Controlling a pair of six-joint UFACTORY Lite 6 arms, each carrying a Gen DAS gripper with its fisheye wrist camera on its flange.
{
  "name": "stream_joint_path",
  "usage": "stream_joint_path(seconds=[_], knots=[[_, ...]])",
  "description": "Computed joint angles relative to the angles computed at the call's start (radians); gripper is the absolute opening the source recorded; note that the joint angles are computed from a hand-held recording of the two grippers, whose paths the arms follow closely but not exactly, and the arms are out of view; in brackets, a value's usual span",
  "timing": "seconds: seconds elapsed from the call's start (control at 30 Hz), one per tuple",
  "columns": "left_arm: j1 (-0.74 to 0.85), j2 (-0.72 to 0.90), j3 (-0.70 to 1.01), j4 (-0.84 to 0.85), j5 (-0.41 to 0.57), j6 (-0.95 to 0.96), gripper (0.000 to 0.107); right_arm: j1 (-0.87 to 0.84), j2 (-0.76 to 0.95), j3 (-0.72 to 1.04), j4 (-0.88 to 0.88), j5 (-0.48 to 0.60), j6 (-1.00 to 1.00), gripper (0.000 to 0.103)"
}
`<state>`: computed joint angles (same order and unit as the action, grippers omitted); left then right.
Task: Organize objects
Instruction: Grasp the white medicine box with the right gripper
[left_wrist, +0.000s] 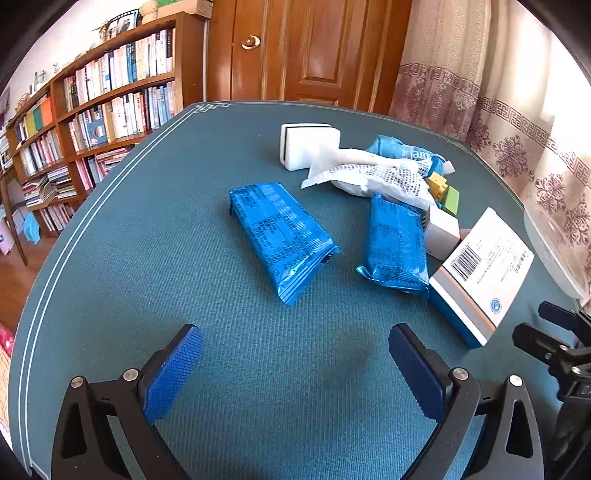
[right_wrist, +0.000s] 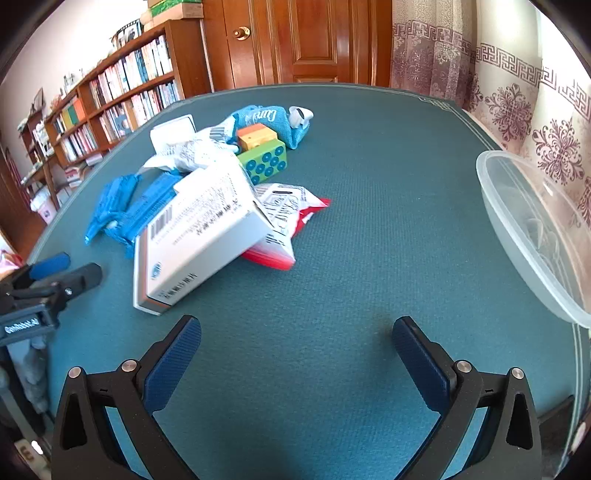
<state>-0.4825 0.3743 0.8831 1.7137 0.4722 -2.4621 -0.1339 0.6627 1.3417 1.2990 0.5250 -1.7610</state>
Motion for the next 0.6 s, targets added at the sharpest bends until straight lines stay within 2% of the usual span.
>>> stream_joint_path(seconds=[0.2, 0.3, 0.43, 0.6], knots=[[-0.005, -0.035, -0.043, 0.011, 0.058, -0.082, 0.103, 0.017, -0.057, -0.001, -0.059, 0.175, 0.128, 0.103], [-0.002, -0.041, -0.051, 0.017, 0.062, -0.099, 0.103, 0.043, 0.002, 0.085, -0.127, 0.244, 0.261, 0.096], [0.004, -0.046, -0.058, 0.033, 0.06, -0.12, 0.103, 0.078, 0.091, 0.183, -0.166, 0.251, 0.412, 0.088], [0.005, -0.042, -0.057, 0.045, 0.054, -0.131, 0.103, 0.122, 0.156, 0.283, -0.165, 0.211, 0.487, 0.084]])
